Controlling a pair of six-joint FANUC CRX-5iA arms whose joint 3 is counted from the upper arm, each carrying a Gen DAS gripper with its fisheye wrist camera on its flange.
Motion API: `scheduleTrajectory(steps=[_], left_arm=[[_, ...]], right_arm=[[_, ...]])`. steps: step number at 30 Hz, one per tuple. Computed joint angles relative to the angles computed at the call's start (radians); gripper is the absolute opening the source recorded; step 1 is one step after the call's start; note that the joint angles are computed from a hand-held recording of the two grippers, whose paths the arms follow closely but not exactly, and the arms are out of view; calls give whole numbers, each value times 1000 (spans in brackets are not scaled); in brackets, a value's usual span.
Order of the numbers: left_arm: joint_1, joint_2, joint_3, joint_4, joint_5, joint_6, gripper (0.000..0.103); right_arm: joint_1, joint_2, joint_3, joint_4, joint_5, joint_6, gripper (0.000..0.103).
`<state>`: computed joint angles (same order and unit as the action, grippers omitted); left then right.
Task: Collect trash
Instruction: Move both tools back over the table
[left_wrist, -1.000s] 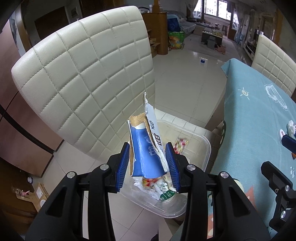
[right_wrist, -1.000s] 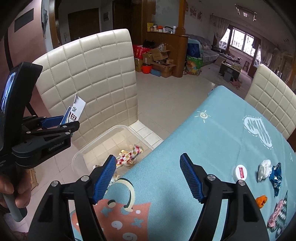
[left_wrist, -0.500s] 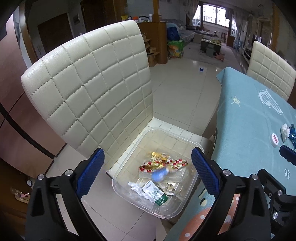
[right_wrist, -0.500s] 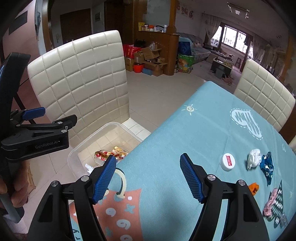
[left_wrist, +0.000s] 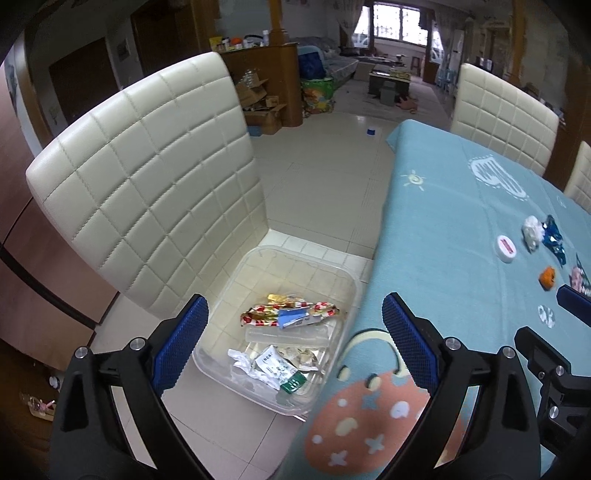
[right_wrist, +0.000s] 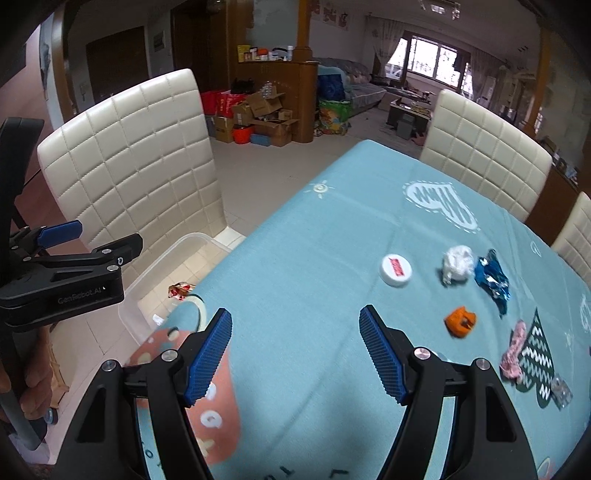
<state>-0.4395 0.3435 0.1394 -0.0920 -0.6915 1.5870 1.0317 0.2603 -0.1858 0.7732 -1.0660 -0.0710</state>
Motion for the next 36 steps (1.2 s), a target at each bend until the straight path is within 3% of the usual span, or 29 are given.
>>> scheduleTrajectory(steps=[18,28,36], left_arm=[[-130,-37,-25,42,16,-99,99],[-207,8,27,36,-18,-127,99],[-243,74,104,44,-52,-146,99]], right_arm=[[109,-188,-213,-7,-162,-244,70],[157,-284,-315,-24,-272,-353,70],[148,-345,-380,-52,-291,-409,70]])
